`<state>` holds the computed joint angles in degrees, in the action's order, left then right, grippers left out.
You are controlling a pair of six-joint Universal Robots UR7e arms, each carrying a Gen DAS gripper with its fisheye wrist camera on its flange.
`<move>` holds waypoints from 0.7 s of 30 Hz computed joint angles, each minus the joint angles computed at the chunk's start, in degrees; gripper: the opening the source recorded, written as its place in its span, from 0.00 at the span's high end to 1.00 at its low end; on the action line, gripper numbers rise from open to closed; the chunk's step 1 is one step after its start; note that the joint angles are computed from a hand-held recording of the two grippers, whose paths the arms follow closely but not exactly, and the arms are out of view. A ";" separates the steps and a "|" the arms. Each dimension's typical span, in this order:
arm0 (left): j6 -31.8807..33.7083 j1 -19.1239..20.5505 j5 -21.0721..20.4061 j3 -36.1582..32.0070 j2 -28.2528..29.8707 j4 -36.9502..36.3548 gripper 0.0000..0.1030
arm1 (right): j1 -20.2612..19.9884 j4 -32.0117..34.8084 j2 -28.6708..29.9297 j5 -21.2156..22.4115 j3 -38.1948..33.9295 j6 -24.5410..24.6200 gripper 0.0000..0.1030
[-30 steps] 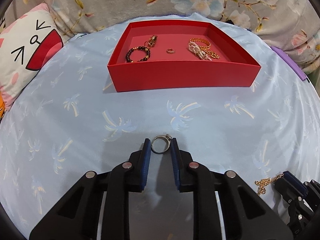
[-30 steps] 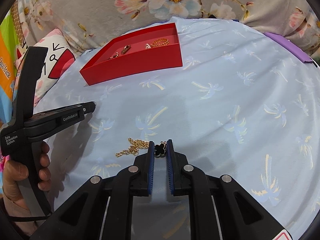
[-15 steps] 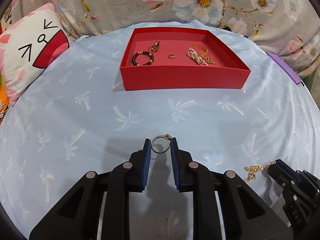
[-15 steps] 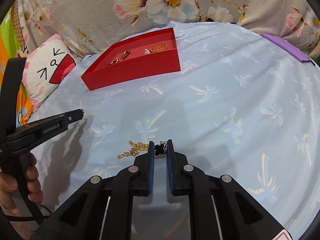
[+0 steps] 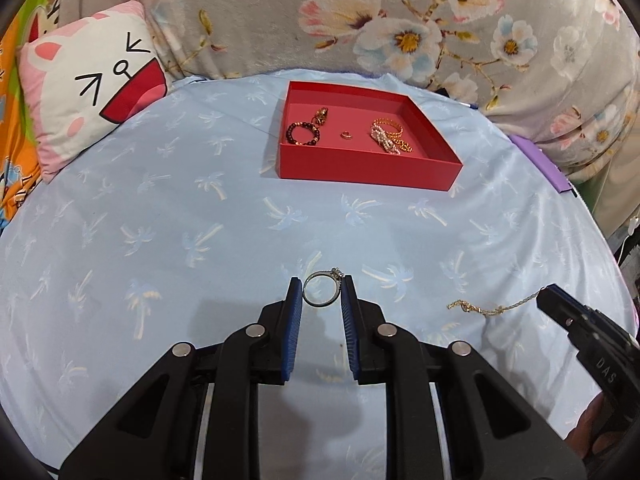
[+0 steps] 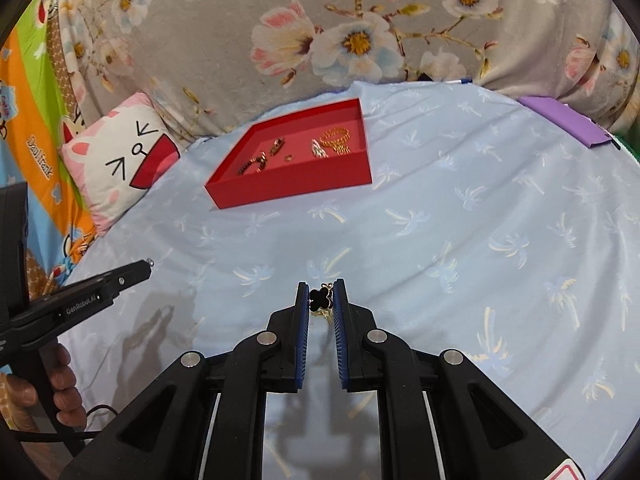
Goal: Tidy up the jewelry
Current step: 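Carry the silver ring and clover necklace over the red box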
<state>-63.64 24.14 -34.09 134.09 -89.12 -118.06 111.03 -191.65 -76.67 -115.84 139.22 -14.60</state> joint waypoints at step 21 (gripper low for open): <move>11.65 -2.08 4.09 -6.51 0.11 -3.77 0.81 | 8.00 3.92 -0.99 1.27 -12.22 -6.85 0.89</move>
<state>-51.99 22.06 -30.00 127.58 -89.01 -121.83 119.03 -187.72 -77.66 -114.57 127.00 -21.45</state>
